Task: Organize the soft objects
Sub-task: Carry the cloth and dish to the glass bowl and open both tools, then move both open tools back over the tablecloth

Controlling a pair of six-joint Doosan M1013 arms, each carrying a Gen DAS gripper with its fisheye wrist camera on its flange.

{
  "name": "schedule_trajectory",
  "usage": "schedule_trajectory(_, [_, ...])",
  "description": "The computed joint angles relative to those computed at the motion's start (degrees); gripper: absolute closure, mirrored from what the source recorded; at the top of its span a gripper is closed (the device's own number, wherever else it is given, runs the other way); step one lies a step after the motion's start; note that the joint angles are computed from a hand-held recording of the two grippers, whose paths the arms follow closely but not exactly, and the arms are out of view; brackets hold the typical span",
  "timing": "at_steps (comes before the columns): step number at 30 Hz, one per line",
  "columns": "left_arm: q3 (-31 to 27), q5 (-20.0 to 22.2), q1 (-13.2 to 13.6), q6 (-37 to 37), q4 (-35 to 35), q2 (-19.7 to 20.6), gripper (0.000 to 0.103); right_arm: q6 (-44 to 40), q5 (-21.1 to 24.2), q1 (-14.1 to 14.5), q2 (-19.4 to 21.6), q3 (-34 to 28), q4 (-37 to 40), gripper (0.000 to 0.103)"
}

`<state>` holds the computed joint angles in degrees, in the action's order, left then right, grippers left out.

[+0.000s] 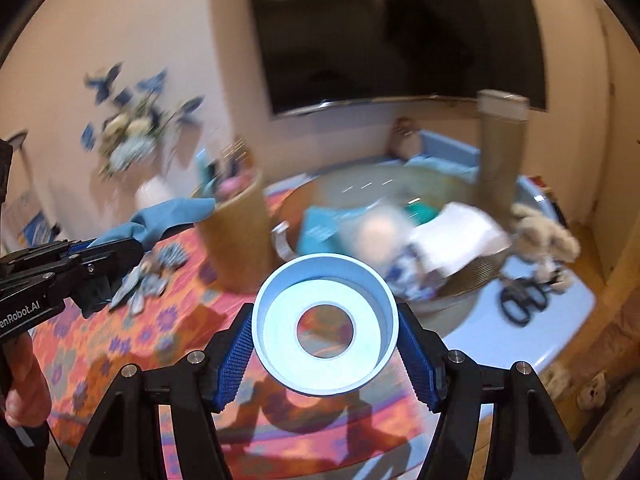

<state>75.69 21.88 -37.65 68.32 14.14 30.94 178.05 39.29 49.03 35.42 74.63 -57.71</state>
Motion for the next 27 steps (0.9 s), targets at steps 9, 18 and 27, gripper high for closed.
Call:
schedule_trajectory(9, [-14.42,4.42,-0.56,5.09,-5.45,8.54,0.093,7.18,-0.60,-5.04,-1.59,0.18,-0.78,0.036])
schedule_trajectory(18, [-20.67,7.72,-0.33,2.84,-5.04,13.07,0.020,-1.59,-2.63,-9.38,1.46,-6.11,10.65,0.028])
schedule_trajectory(27, [0.53,-2.05,0.29,-0.15,-0.15,0.89,0.020,3.68,-9.25,-7.03,-1.63,1.36,4.76,0.013])
